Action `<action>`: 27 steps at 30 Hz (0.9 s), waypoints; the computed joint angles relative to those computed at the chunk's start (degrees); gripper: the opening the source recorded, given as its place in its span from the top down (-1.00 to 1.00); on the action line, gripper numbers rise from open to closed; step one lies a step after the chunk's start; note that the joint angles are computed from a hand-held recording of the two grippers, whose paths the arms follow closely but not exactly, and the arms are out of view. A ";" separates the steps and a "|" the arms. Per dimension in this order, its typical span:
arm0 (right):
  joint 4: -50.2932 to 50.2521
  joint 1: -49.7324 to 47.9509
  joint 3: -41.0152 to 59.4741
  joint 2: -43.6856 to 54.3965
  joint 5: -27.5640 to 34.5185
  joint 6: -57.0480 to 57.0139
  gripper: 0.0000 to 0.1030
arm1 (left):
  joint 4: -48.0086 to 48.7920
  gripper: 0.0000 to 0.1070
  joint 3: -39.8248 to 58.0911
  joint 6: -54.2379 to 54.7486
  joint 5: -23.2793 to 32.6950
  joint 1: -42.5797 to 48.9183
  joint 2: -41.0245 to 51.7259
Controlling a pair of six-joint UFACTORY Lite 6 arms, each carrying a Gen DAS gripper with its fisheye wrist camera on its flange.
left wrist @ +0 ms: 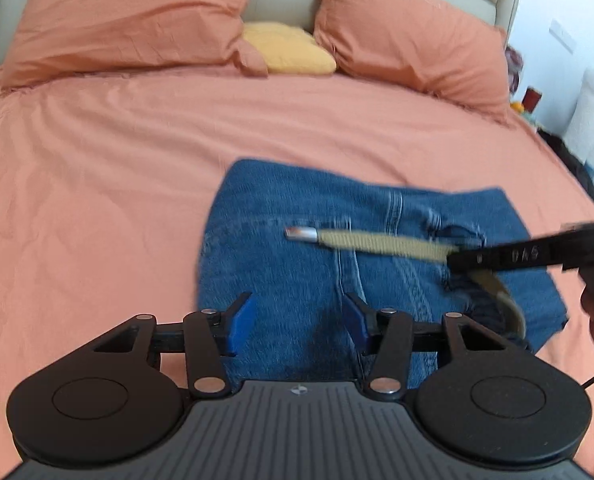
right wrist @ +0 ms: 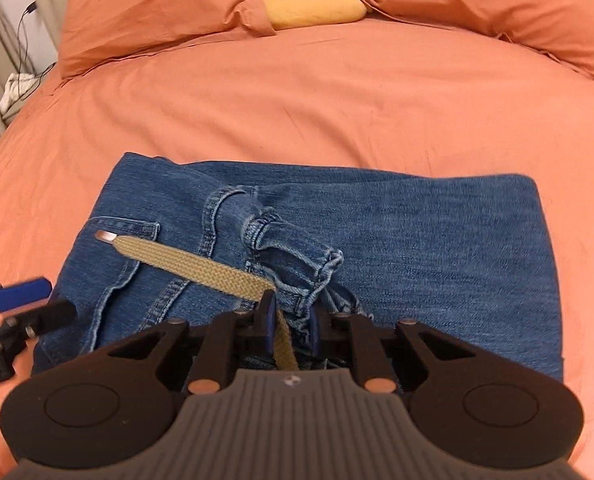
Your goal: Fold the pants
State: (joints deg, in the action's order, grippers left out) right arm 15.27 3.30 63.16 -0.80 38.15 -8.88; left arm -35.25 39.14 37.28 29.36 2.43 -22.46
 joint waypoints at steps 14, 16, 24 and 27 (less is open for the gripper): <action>20.29 -13.65 -4.76 -0.68 10.16 -13.60 -0.50 | -6.14 -0.13 -0.96 5.13 -0.92 1.50 2.92; 25.21 -15.01 -6.62 0.72 9.29 -15.27 -0.58 | -7.38 -0.14 -1.08 6.76 -0.49 2.22 3.01; 29.52 -12.56 -10.50 0.46 3.95 -18.08 -0.24 | -8.98 -0.14 -1.34 7.85 -0.59 2.41 3.63; 30.12 -12.40 -10.75 -1.89 5.47 -18.38 0.27 | -8.41 -0.14 -1.47 7.18 -1.04 2.03 3.62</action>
State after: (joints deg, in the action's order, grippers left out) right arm 45.39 -9.09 52.42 -2.69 43.62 -27.26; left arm -43.66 37.67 44.46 28.32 4.46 -18.84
